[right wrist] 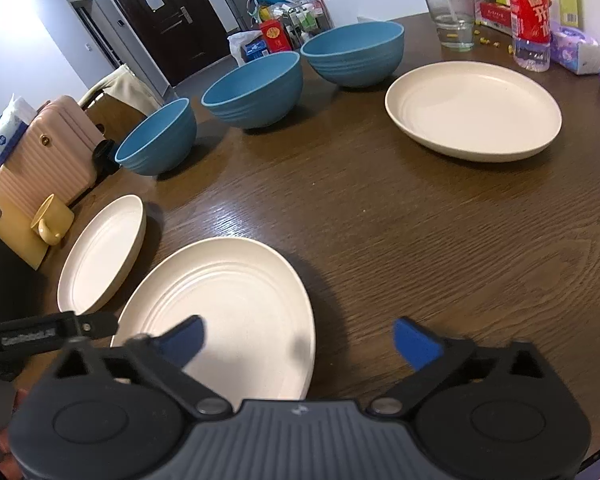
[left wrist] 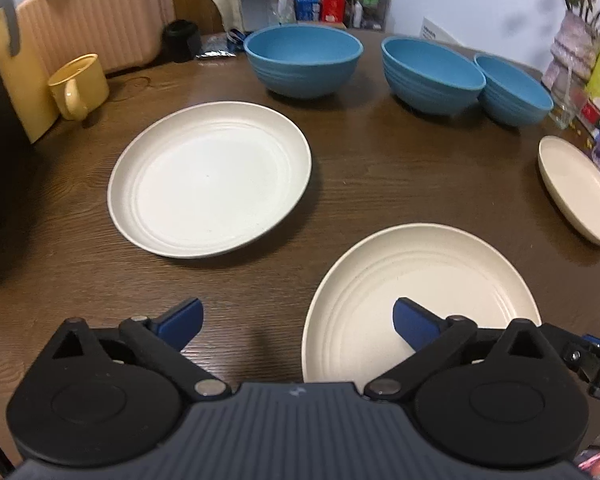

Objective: Organize plates and bowls

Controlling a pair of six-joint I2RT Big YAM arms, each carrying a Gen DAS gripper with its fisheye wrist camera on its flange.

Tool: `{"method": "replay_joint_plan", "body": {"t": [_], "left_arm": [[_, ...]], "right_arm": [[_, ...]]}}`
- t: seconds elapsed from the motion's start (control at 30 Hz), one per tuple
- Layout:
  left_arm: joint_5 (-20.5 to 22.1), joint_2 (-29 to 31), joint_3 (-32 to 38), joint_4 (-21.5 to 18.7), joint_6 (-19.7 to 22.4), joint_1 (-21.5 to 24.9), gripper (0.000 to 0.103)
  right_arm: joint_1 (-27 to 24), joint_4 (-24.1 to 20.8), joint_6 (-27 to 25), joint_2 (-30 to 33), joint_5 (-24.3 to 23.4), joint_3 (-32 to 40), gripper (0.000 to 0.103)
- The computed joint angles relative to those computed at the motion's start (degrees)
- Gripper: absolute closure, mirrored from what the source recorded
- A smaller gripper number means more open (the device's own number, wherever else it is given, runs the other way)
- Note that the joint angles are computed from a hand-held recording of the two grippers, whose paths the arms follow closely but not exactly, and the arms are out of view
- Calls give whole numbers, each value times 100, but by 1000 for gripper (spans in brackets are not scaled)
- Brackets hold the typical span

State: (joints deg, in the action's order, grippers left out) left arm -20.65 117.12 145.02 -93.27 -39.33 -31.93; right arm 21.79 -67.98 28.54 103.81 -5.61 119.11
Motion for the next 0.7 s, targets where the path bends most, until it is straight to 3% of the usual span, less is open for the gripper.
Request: {"method": "replay_joint_plan", "body": {"t": [0.27,0.7], "left_arm": [[-190,-417,-559,264,-175,-103,0],[-468,-927,-1172,341,-622,-337,0]], "right_arm": [[36,20,-65,-184,93,-48,0],[79,45,-191,-610,51,-455,0]]}}
